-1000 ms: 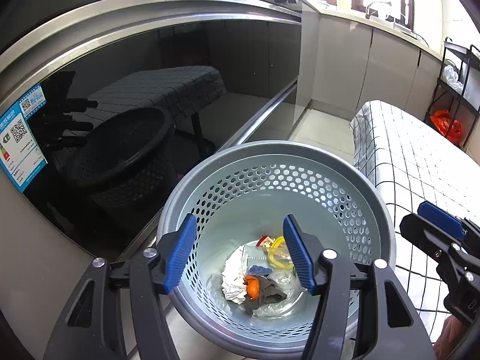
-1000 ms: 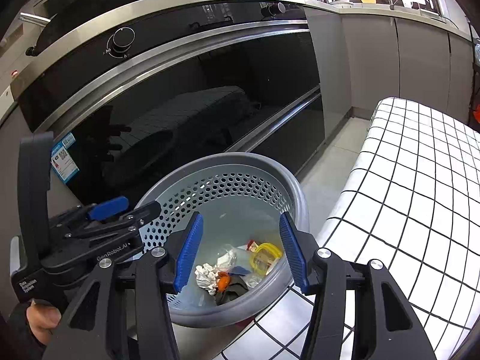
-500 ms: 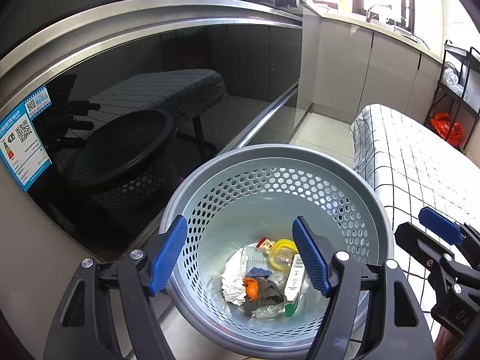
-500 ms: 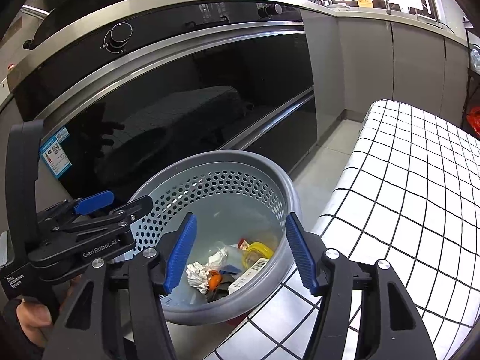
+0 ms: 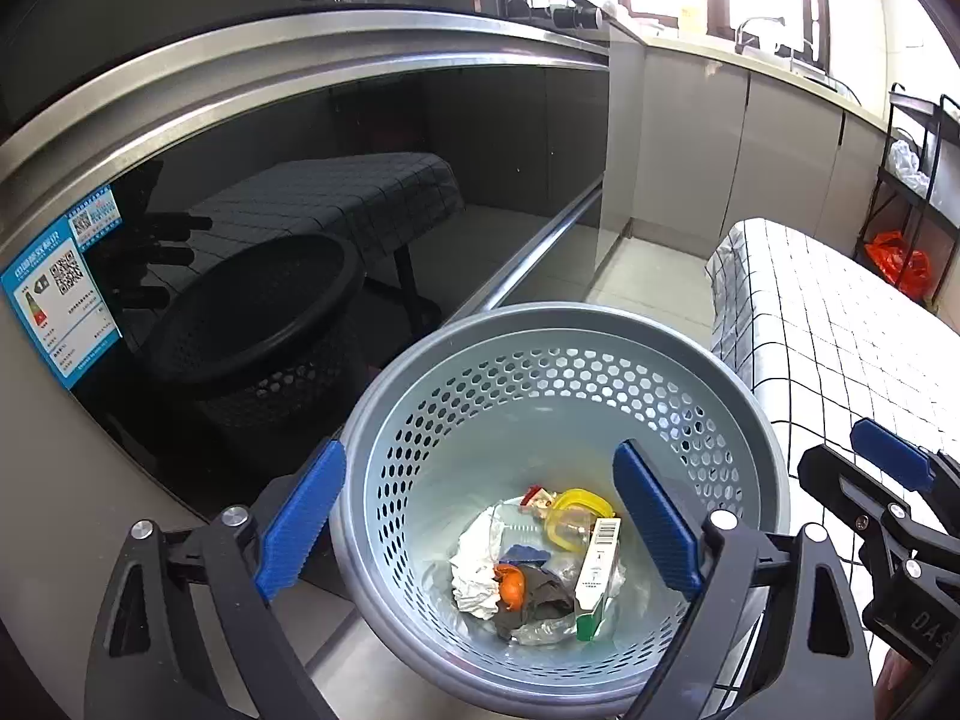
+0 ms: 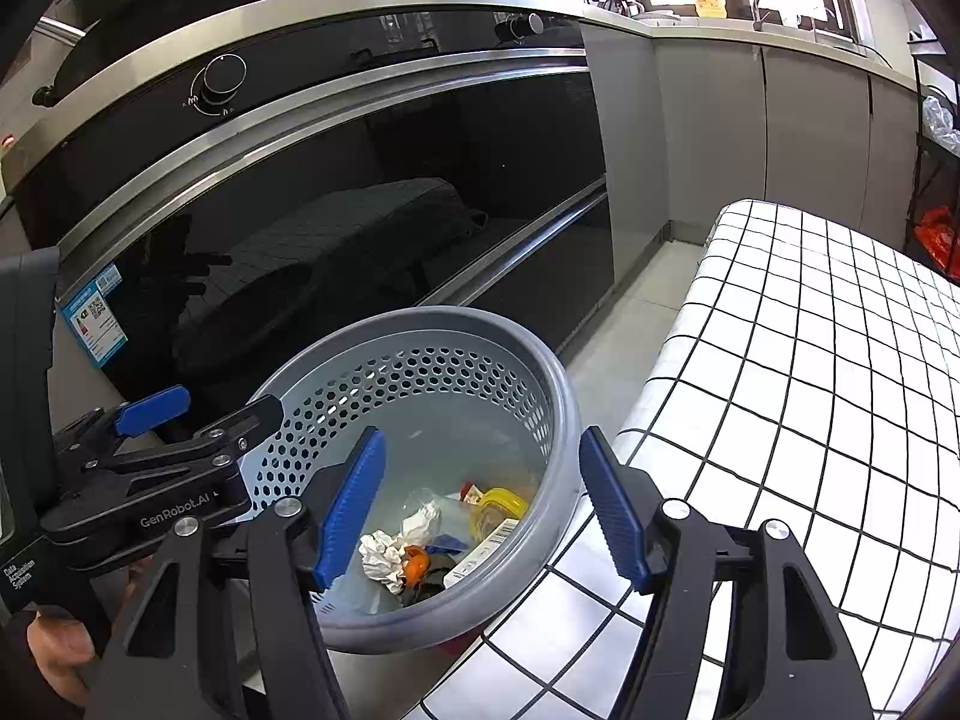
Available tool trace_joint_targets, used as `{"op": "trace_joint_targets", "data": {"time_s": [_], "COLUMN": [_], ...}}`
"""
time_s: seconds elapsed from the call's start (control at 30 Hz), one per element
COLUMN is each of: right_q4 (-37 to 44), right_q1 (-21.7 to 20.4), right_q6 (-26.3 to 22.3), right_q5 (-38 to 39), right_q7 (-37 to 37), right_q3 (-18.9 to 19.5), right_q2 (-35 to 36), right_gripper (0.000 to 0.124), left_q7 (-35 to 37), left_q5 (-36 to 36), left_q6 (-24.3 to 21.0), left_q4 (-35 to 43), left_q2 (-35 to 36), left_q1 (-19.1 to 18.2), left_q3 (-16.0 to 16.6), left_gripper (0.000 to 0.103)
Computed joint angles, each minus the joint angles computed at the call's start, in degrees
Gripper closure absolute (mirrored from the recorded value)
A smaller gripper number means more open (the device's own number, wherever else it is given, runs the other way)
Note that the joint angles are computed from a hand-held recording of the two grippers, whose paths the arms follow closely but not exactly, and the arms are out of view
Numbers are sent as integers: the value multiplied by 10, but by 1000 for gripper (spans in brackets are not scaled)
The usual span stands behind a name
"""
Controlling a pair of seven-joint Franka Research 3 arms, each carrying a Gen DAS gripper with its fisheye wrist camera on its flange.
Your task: Collect trash
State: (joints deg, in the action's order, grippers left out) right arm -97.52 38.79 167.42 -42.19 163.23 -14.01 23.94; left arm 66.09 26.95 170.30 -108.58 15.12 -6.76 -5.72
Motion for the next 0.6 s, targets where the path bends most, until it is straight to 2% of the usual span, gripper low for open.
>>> {"op": "trace_joint_targets", "data": {"time_s": [0.6], "right_q4": [0], "right_q1": [-3], "right_q6": [-8], "right_q5": [0], "right_q7": [6], "right_q3": [2], "right_q2": [0], "right_gripper": [57], "left_q7": [-45], "left_q5": [46], "left_q6": [-1], "left_q4": [4], "left_q2": [-1], "left_q1": [-13], "left_q3": [18], "left_gripper": [7]}}
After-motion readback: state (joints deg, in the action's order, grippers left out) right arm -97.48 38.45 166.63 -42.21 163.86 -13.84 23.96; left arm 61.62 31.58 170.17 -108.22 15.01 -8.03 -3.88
